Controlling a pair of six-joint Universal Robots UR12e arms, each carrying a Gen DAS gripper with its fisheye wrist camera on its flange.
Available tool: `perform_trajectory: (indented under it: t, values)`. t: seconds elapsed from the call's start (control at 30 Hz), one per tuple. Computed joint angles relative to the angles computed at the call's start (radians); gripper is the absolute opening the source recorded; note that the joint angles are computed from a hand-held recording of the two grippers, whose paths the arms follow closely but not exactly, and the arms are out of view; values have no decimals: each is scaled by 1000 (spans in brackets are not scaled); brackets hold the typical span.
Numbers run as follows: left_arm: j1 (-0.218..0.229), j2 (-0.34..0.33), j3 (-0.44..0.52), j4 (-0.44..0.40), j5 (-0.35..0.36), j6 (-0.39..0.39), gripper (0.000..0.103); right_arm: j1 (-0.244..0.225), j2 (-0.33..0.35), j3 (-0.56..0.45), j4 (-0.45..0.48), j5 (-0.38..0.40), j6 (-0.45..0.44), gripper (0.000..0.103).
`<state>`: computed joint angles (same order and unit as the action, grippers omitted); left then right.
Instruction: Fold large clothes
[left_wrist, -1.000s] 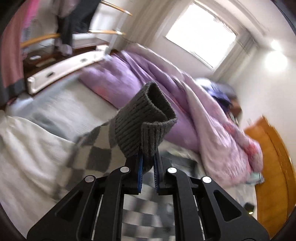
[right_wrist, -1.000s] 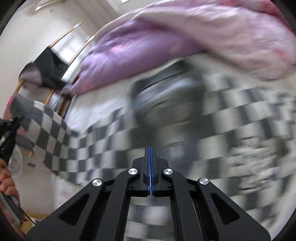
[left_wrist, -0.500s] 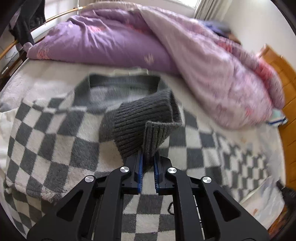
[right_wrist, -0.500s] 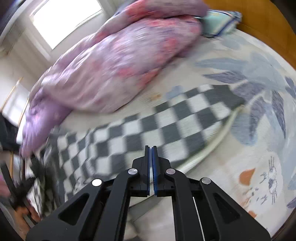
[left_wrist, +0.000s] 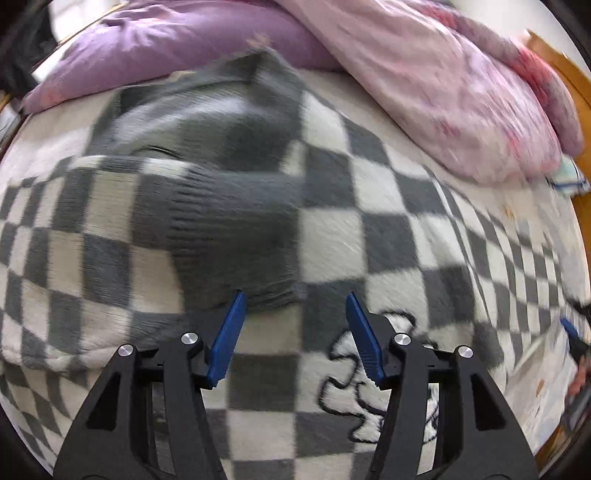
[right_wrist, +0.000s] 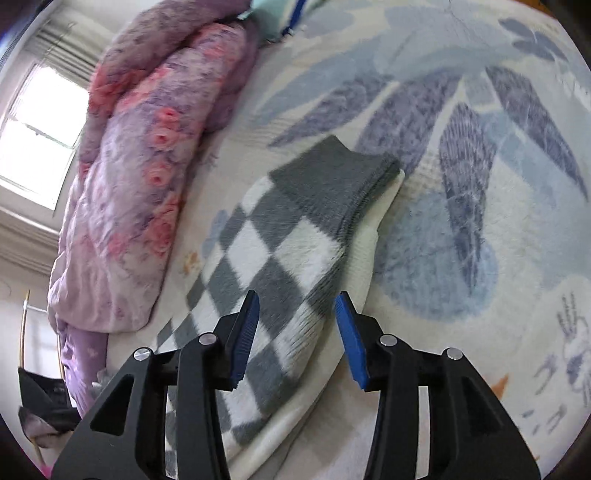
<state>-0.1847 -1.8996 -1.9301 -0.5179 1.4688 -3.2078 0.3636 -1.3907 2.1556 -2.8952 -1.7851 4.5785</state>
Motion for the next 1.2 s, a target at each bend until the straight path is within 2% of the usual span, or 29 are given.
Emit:
perform_trajectory:
  t: [0.07, 0.13, 0.2, 0.27, 0.33, 0.47, 0.57, 0.63, 0.7, 0.83, 0.97, 1.03, 1.1, 1.2]
  values:
    - [-11, -8, -4, 6, 8, 22, 58, -6, 15, 0, -24, 12, -1, 41]
    - [-15, -15, 1, -10, -5, 27, 62, -11, 24, -10, 10, 20, -14, 41]
    - [-16, -26, 9, -43, -22, 39, 64, -14, 34, -4, -20, 20, -11, 41]
    - [-18, -37, 10, -48, -20, 55, 65, 3, 32, -15, 14, -49, -29, 17]
    - [-15, -41, 16, -55, -33, 64, 66, 24, 27, -45, 76, -112, -67, 13]
    - [28, -11, -10, -26, -165, 37, 66, 90, 38, -143, 152, -272, -205, 12]
    - [85, 47, -61, 36, -292, -3, 66, 142, 66, -228, 138, -352, -306, 11]
    - [117, 83, -85, 58, -324, -15, 68, 179, 99, -297, 95, -380, -389, 11]
    - [152, 116, -106, 77, -314, -23, 73, 211, 133, -368, 85, -390, -450, 11]
    - [249, 167, -129, 65, -281, -38, 74, 281, 237, -548, 52, -348, -590, 11]
    - [342, 195, -141, 51, -224, -36, 74, 342, 364, -738, 28, -235, -682, 11]
    - [375, 200, -147, 53, -207, -36, 74, 374, 441, -851, 58, -169, -742, 11]
    - [419, 209, -154, 50, -195, -26, 74, 392, 503, -934, 86, -82, -753, 11]
    - [471, 218, -168, 44, -167, -8, 74, 419, 598, -1059, 196, 30, -774, 11]
